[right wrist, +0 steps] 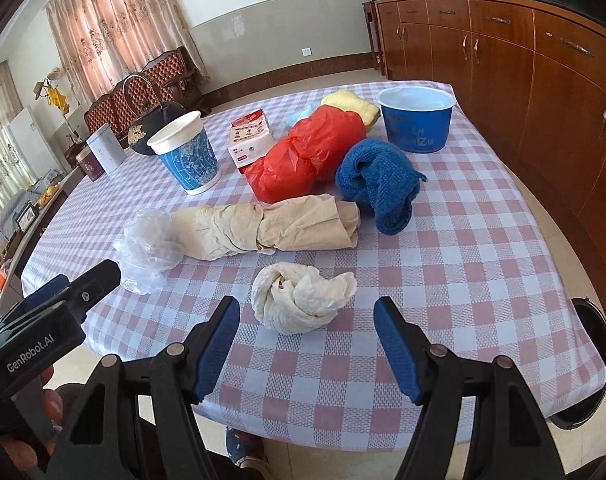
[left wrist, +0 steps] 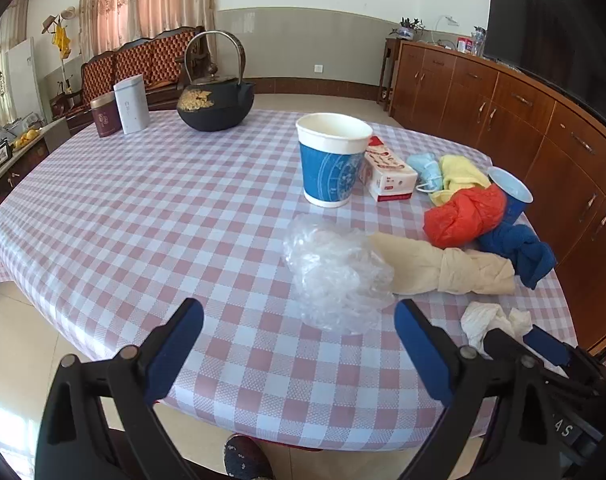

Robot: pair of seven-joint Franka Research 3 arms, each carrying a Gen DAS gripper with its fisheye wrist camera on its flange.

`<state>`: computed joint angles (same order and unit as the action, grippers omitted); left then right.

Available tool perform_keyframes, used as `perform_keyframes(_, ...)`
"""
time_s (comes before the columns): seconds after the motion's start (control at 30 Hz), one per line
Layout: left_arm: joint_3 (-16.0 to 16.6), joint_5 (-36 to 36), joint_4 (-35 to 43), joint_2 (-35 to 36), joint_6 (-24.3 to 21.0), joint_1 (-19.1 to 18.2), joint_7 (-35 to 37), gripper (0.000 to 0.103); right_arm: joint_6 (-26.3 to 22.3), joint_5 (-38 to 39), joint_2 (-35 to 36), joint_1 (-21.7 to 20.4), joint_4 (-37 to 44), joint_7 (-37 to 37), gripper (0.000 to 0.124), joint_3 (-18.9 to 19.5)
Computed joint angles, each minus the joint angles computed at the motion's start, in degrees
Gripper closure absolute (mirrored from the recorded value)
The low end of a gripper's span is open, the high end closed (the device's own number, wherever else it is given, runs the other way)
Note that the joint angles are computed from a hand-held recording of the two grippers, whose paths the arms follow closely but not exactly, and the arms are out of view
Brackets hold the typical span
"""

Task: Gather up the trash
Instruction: 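Grasp the white tissue with the right tool while the left tool grasps the plastic bag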

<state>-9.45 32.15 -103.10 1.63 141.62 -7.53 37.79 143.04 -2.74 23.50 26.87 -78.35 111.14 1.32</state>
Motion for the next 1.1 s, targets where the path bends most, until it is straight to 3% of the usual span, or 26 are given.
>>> perform_keyframes(0.13, 0.1, -0.3, 0.9, 1.0, 0.3, 0.0, 0.1, 0.006, -0.6, 0.7, 1.6, -0.2, 1.8, -1.3, 0.055, 0.3)
perform_keyframes(0.23, 0.3, -0.2, 1.8, 2.0, 0.4, -0.2, -0.2, 0.006, -0.8, 0.6, 2.5, 0.0, 2.9, -2.4, 0.071, 0.3)
perform_keyframes(0.43, 0.6, -0.4, 3.9, 4.2, 1.0, -0.5, 0.3, 0.006, -0.2, 0.8, 3.5, 0.3, 3.9, -3.0, 0.085, -0.2)
perform_keyframes(0.77, 1.3, -2.7, 6.2, 7.5, 1.2, -0.6, 1.4, 0.006, 2.3, 1.3, 3.9, -0.3, 4.5, -1.6, 0.087, -0.8)
perform_keyframes(0.83, 1.4, -3.3, 5.9, 7.6, 2.0, -0.5, 1.4, 0.01, 2.3, 1.7, 4.2, -0.4, 4.8, -1.9, 0.087, -0.6)
perform_keyframes(1.0, 1.2, -7.9, 5.3, 7.9, 3.2, 0.3, 3.4, 0.037, 2.2, 2.3, 4.6, -0.6, 5.3, -2.3, 0.087, -0.5)
perform_keyframes(1.1, 1.5, -8.0, 4.7, 7.5, 4.0, 0.2, 2.2, 0.047, 1.9, 2.5, 4.8, -0.7, 5.7, -2.5, 0.087, -0.5)
